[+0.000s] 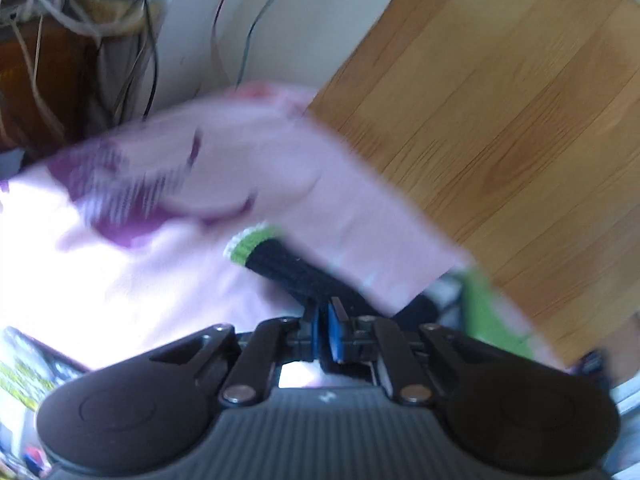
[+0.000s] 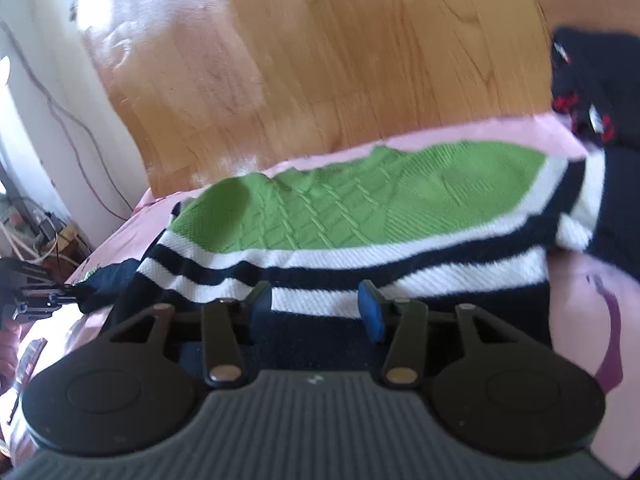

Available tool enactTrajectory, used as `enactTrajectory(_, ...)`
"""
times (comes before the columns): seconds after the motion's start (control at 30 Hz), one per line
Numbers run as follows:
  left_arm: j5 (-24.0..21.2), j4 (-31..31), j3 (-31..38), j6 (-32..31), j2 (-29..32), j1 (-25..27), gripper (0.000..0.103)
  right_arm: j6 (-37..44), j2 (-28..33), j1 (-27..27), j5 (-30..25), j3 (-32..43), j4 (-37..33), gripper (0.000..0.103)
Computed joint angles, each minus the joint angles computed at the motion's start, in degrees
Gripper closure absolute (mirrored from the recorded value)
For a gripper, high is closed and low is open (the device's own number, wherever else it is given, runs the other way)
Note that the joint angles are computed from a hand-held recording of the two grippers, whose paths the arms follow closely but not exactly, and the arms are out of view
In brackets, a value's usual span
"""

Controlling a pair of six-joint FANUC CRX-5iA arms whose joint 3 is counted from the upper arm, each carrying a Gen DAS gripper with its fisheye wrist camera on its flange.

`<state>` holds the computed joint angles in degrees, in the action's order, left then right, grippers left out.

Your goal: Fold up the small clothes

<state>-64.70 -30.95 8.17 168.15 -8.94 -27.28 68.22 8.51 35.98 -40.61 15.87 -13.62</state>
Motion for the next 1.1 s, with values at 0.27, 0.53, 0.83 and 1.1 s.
enactTrajectory(0.27, -15.0, -24.8, 4.8, 9.1, -5.6, -13.3, 0.097, -0.6, 0.8, 0.1, -0.2, 0.7, -0.6, 0.052)
enactTrajectory(0.53, -11.1, -19.9, 6.2, 4.8, -1.8, -10.4, 0.097, 2.0, 1.1, -0.7, -1.6, 1.7, -3.2, 0.049)
enactTrajectory(0.83, -21.0, -13.2, 13.2, -7.9, 4.2, -11.9, 0.056, 16.8, -1.8, -4.7, -7.3, 3.0, -15.3, 0.048)
enactTrajectory(1.1, -11.3, 0.5, 6.4, -15.1, 3.6, -16.5, 0.055, 8.7, -12.5, -7.0, -4.2, -9.2, -5.3, 0.048)
